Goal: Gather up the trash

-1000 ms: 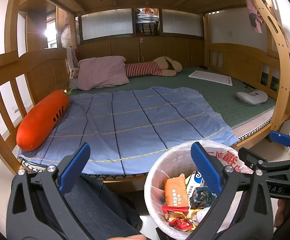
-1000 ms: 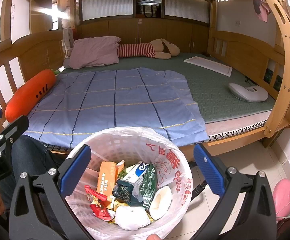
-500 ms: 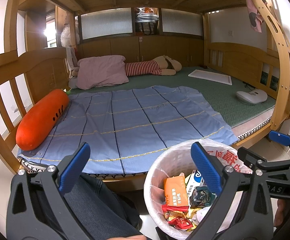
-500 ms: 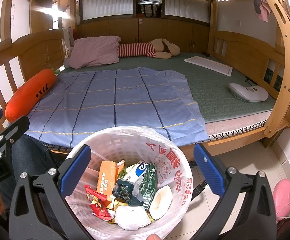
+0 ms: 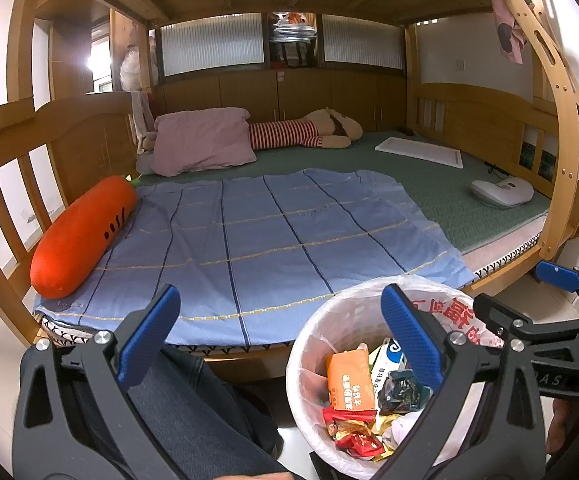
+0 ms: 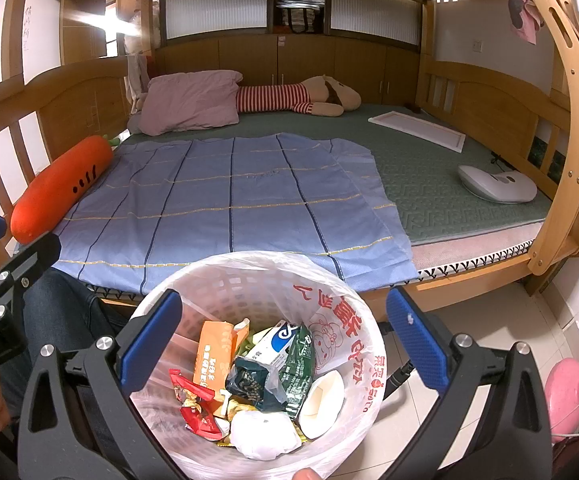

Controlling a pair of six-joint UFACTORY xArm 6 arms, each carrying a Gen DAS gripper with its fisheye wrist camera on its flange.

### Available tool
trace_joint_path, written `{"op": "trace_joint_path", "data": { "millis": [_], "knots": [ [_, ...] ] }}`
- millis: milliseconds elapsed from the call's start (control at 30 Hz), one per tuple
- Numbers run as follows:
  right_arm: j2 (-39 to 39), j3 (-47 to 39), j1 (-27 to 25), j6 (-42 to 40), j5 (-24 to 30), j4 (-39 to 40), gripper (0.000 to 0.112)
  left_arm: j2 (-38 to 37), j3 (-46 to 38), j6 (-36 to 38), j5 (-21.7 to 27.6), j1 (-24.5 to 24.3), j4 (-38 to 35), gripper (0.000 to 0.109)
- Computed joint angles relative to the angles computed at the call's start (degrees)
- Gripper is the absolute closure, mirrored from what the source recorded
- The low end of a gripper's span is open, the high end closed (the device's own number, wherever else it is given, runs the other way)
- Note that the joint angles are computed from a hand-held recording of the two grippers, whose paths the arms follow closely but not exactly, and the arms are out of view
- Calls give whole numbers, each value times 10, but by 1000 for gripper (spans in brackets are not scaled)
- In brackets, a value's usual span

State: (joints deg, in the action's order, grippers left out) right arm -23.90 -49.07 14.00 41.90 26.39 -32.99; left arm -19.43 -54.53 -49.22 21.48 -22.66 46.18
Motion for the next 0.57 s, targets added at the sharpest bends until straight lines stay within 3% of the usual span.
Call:
{"op": "trace_joint_path", "data": {
  "millis": [567],
  "knots": [
    [-4,13,-8,-6,-8,5,13,4,8,57,-20,15,-77,9]
  ]
}}
